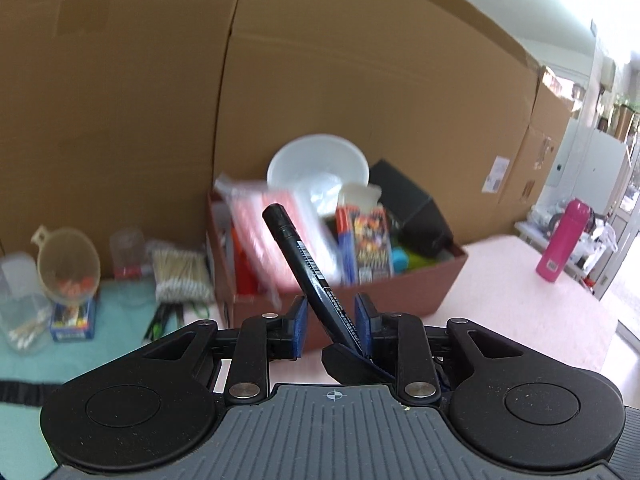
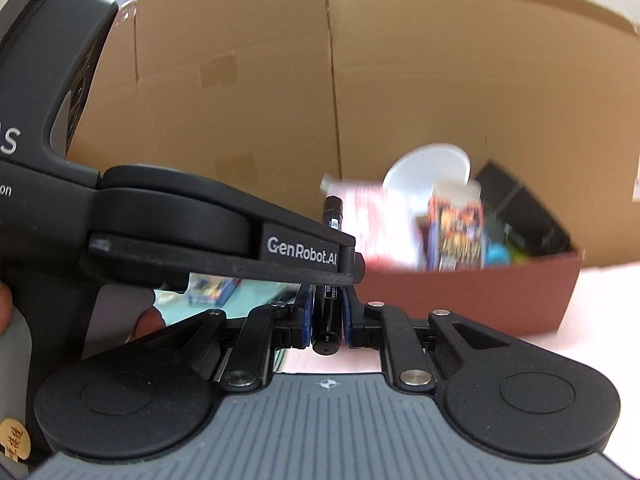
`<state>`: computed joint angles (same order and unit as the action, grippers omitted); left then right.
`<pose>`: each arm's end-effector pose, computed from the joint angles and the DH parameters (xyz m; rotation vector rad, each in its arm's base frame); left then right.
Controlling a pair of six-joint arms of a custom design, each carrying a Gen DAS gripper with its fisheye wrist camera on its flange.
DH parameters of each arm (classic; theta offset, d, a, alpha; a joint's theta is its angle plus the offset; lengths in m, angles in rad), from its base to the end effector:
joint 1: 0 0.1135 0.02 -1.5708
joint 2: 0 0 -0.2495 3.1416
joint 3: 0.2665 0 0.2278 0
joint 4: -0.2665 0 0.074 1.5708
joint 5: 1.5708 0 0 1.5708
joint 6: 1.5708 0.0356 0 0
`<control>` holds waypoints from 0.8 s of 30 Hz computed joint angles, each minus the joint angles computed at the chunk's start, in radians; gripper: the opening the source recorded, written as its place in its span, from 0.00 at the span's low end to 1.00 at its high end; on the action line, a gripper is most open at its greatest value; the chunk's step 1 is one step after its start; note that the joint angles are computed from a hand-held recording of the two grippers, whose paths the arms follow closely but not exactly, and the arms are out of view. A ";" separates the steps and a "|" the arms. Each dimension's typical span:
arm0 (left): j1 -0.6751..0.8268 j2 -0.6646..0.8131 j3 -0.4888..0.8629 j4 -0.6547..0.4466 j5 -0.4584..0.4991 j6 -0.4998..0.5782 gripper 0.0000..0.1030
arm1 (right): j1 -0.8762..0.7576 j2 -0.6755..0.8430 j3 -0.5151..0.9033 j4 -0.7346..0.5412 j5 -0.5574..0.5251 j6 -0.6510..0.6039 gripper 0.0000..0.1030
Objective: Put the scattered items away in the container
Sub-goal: 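Carry the black marker into the red box with the right gripper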
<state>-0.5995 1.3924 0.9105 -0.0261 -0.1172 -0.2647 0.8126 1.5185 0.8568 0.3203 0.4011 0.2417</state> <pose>0.2449 -0.1623 0.2572 0.2784 2.0819 -0.4049 0.2286 0.2212 0.2392 -0.2703 1.8788 0.3372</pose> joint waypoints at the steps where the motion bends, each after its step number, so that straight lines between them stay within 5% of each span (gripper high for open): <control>1: 0.006 0.024 0.026 0.012 0.006 0.012 0.31 | -0.017 0.008 0.016 0.004 -0.006 -0.011 0.17; 18: 0.135 0.504 0.542 -0.058 0.224 0.069 0.29 | -0.238 0.298 0.313 0.015 -0.129 -0.029 0.17; 24: 0.143 0.574 0.594 -0.051 0.227 0.081 0.23 | -0.267 0.355 0.346 0.027 -0.155 -0.036 0.17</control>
<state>-0.4569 1.9664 1.5048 -0.0773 0.1096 -0.1837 0.5452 1.8733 1.2031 0.3468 0.2466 0.2053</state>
